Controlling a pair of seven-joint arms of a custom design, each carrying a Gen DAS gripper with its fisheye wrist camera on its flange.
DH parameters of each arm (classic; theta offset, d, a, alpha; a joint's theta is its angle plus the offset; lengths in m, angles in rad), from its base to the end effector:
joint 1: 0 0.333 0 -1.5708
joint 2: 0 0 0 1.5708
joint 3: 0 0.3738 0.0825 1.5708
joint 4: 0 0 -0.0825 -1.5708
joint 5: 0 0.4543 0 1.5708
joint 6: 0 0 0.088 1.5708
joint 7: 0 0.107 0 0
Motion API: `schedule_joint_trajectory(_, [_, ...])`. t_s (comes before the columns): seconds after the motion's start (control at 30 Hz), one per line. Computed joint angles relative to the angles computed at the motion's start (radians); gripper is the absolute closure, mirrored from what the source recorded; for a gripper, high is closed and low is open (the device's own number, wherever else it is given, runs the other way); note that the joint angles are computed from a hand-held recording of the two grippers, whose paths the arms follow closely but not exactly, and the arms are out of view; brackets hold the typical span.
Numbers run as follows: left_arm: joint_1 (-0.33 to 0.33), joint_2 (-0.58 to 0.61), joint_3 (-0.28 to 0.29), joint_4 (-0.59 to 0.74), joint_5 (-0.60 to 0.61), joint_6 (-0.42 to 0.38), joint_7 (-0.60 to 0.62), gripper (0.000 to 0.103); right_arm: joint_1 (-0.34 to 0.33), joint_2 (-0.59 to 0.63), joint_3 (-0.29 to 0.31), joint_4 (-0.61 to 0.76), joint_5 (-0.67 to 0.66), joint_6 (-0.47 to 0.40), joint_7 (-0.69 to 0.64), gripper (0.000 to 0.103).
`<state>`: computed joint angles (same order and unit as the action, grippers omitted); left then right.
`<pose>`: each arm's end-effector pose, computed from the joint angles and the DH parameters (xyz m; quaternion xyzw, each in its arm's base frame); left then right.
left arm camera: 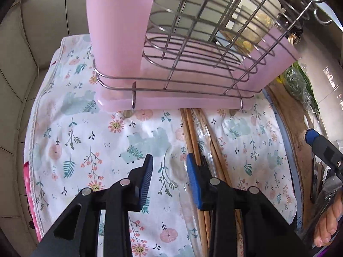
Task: Organize utensils
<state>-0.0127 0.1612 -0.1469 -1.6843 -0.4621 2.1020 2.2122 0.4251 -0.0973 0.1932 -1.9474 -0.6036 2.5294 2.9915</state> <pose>0.7030 -0.1277 0.5702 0.4467 -0.8577 0.2543 0.0085 0.5159 0.3806 0.6360 -0.4992 0.7672 -0.1704 0.3650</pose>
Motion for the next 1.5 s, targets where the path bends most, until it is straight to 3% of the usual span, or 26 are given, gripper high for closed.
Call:
schedule_joint_trajectory(0.17, [-0.025,0.023,-0.004,-0.004,0.073,0.017,-0.043,0.072,0.002,0.026,-0.021,-0.021,0.124,0.063,-0.054,0.075])
schedule_joint_trajectory(0.2, [-0.026,0.026,-0.005,-0.007,0.074,0.017,-0.049,0.081,0.002,0.030,-0.024,-0.025,0.144,0.071,-0.065,0.076])
schedule_joint_trajectory(0.23, [-0.027,0.030,-0.005,-0.008,0.077,0.014,-0.056,0.098,0.003,0.037,-0.026,-0.026,0.168,0.080,-0.077,0.076])
schedule_joint_trajectory(0.33, [-0.016,0.027,-0.009,-0.019,0.034,0.019,-0.039,0.101,0.005,0.055,-0.035,-0.037,0.253,0.116,-0.118,0.076])
schedule_joint_trajectory(0.57, [0.008,0.008,-0.001,-0.016,-0.029,0.024,0.010,0.101,0.015,0.115,-0.038,-0.022,0.432,0.131,-0.218,0.076])
schedule_joint_trajectory(0.8, [0.036,-0.003,0.013,-0.008,-0.066,0.005,0.037,0.101,0.032,0.194,-0.041,0.053,0.429,0.045,-0.219,0.076])
schedule_joint_trajectory(0.9, [0.047,-0.003,0.019,-0.001,-0.077,-0.004,0.030,0.101,0.036,0.201,-0.045,0.041,0.424,0.074,-0.196,0.096])
schedule_joint_trajectory(0.97, [0.054,-0.007,0.022,-0.001,-0.087,-0.007,0.032,0.101,0.040,0.187,-0.050,0.018,0.412,0.104,-0.148,0.096])
schedule_joint_trajectory(1.23, [0.061,-0.057,0.028,-0.046,-0.120,0.018,0.057,0.101,0.048,0.116,-0.040,-0.043,0.340,0.061,-0.005,0.096])
schedule_joint_trajectory(1.5, [0.068,-0.080,0.039,-0.053,-0.166,0.023,0.086,0.101,0.053,0.097,-0.025,-0.045,0.404,-0.019,-0.064,0.091])
